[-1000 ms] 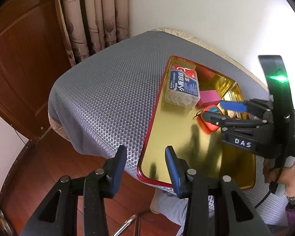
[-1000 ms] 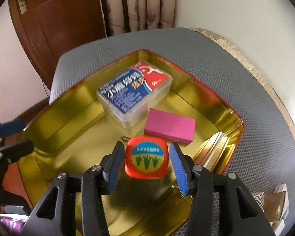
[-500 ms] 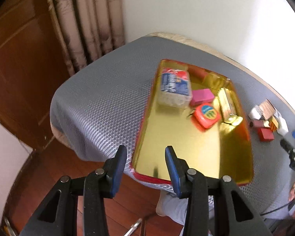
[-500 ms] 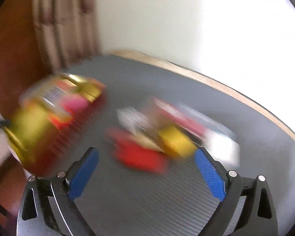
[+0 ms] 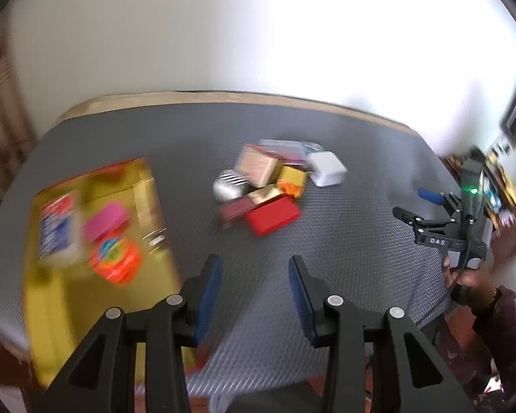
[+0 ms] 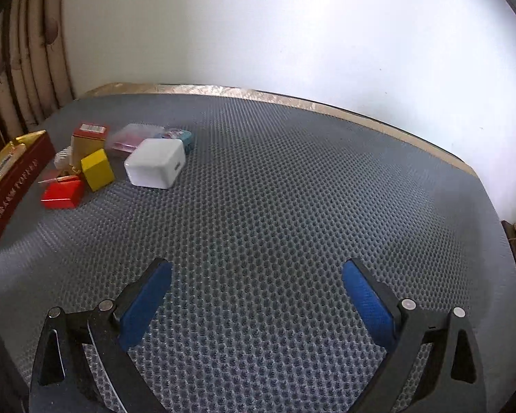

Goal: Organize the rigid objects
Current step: 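Move the left gripper to the flat red block and grasp it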

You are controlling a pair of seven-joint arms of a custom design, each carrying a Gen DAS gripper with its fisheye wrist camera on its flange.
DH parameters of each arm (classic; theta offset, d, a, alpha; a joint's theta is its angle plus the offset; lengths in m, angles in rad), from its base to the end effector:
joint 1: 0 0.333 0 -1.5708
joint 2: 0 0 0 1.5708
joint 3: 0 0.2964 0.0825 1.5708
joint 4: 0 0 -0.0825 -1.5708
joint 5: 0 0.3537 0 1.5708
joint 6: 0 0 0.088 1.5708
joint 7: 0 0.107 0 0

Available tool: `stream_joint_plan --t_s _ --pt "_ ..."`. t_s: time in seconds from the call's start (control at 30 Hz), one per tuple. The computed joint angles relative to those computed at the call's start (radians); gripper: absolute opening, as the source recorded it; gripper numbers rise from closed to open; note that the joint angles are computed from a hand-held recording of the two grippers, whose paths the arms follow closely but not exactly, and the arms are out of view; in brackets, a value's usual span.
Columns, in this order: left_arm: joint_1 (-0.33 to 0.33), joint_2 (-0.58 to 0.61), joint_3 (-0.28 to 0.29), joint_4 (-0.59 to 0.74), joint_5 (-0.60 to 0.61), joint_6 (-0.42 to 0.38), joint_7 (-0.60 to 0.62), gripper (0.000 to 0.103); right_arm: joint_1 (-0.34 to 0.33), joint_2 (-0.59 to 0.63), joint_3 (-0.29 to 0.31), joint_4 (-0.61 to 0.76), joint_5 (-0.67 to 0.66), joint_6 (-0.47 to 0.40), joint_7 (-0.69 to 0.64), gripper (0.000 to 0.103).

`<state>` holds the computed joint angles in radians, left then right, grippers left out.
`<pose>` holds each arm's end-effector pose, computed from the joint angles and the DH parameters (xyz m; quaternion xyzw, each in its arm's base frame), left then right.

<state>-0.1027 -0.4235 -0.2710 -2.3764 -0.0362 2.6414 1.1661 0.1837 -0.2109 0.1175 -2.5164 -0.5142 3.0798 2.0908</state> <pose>0.4160 -0.1765 0.5477 -0.6802 0.6529 -0.2887 0.1667 0.4340 0.1782 0.4398 -0.7411 0.5525 -0.2455 0.2919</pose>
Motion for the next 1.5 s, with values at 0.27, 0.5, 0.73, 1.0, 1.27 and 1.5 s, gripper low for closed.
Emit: stream_joint_plan --t_s 0.27,0.5,0.73,1.0,1.27,1.5 --pt "-0.023 0.303 0.044 0.235 -0.049 -0.077 -0.026 0.041 0.283 -0.049 -0.279 -0.085 0.288 0.1 -0.253 0.1" --pt "-0.048 0.396 0.073 0.315 -0.12 -0.1 -0.024 0.041 0.397 -0.027 -0.357 -0.077 0.421 0.12 -0.381 0.1" --pt "-0.057 0.429 0.081 0.358 -0.151 -0.133 -0.094 0.041 0.432 -0.034 -0.375 -0.081 0.495 0.121 -0.452 0.101" --pt "-0.083 0.507 0.081 0.476 -0.014 -0.216 -0.239 0.052 0.475 -0.033 -0.399 -0.079 0.562 0.119 -0.518 0.101" --pt "-0.112 0.596 0.092 0.595 0.026 -0.299 -0.303 0.054 0.516 -0.042 -0.429 -0.085 0.605 0.122 -0.564 0.101" --pt "-0.138 0.697 0.102 0.752 0.041 -0.385 -0.341 0.055 0.537 -0.056 -0.442 -0.093 0.622 0.119 -0.585 0.101"
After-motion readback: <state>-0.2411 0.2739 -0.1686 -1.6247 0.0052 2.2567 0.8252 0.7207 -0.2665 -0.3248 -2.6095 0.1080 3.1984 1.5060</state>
